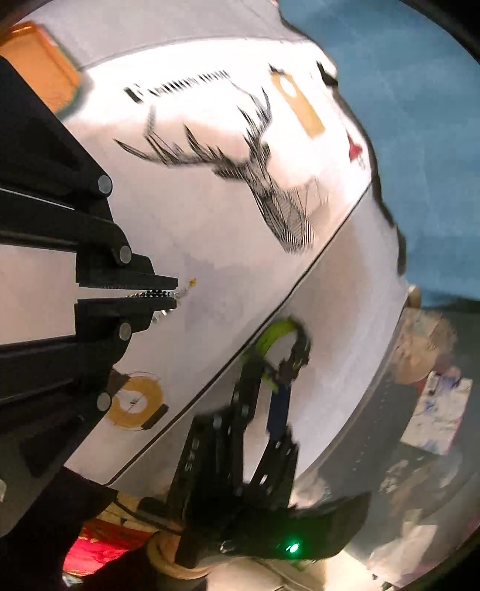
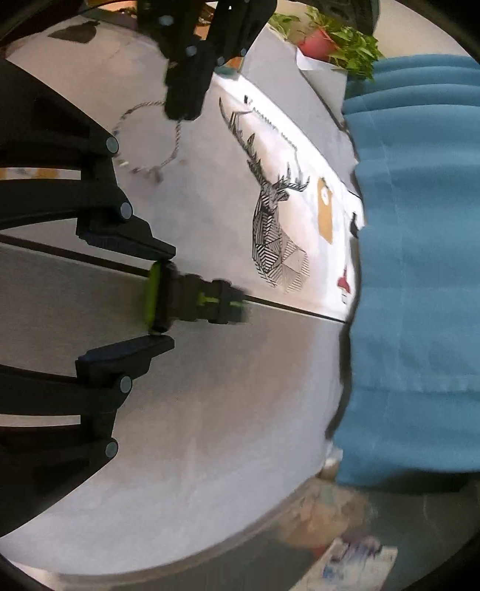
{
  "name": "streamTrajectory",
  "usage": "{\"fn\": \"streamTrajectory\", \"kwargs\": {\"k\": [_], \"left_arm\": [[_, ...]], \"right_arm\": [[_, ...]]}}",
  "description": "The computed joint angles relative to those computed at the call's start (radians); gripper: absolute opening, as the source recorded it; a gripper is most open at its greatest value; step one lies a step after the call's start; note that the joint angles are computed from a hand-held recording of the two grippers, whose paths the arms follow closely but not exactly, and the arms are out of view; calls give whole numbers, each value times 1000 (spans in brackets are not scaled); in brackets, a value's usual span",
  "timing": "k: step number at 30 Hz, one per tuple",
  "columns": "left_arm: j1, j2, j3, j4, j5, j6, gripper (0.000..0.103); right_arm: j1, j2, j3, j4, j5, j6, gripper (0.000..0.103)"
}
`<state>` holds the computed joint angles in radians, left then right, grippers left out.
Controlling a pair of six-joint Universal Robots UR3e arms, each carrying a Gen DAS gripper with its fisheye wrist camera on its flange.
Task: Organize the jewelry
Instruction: 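Grasp the green-black smartwatch with the right tool while the left tool grasps the silver chain bracelet, then lift the held smartwatch and chain bracelet up off the runner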
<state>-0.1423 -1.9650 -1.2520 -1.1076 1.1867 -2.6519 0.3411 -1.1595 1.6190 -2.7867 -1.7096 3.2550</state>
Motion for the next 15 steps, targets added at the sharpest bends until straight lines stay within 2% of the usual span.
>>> {"fn": "streamTrajectory", "kwargs": {"k": [3, 9, 15], "left_arm": [[30, 113, -127, 36, 3, -10, 1], [118, 348, -330, 17, -35, -1, 1], [222, 619, -459, -113, -88, 39, 1]], "right_arm": [[45, -43, 23, 33, -55, 37, 43], [125, -145, 99, 63, -117, 133, 43], [264, -237, 134, 107, -207, 237, 42]]}}
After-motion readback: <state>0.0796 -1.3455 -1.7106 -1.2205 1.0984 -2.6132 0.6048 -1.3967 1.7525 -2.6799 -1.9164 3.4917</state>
